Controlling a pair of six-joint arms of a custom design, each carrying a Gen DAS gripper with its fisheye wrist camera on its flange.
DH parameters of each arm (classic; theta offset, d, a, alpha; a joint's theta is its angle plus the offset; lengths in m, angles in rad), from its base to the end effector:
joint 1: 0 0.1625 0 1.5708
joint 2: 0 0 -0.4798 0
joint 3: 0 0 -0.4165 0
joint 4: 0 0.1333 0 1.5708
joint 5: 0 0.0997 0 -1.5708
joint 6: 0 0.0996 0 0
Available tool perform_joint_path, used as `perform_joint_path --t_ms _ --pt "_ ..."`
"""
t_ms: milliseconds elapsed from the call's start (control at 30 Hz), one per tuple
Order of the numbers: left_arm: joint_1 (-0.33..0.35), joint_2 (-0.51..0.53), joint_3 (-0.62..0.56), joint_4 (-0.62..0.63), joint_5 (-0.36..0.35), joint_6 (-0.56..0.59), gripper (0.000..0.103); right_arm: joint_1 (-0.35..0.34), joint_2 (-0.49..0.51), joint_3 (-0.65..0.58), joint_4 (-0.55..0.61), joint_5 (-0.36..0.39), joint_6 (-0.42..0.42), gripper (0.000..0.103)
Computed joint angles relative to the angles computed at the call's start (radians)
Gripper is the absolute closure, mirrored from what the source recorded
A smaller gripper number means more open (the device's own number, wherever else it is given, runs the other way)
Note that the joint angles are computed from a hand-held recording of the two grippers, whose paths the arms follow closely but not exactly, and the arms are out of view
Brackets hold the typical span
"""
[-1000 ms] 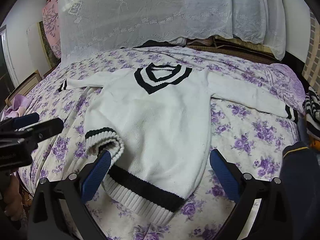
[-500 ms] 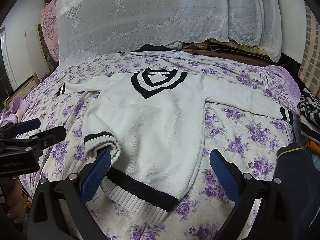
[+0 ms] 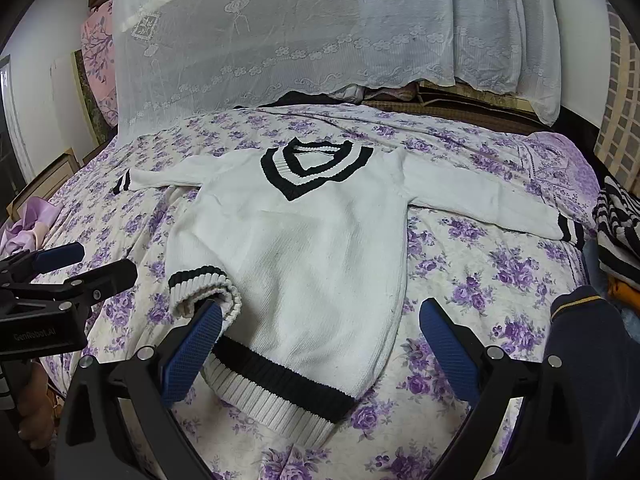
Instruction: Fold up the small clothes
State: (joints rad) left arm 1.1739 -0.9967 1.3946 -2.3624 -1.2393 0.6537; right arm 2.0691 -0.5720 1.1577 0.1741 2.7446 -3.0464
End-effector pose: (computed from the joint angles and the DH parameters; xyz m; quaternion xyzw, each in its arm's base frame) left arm -0.1459 -0.7767 0.3553 0.4571 0.8530 -0.1706 0.1852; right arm 0.3756 -0.6036 0.0932 -0.0609 -0.7934 0.4629 0.3906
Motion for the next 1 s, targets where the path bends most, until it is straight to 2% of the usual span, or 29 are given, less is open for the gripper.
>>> perform_joint_path --t_ms 1000 --pt "-0.001 -0.006 0.014 -0.001 0.004 -0.001 0.004 0.005 -0.003 0.0 -0.009 0.005 -0.004 0.004"
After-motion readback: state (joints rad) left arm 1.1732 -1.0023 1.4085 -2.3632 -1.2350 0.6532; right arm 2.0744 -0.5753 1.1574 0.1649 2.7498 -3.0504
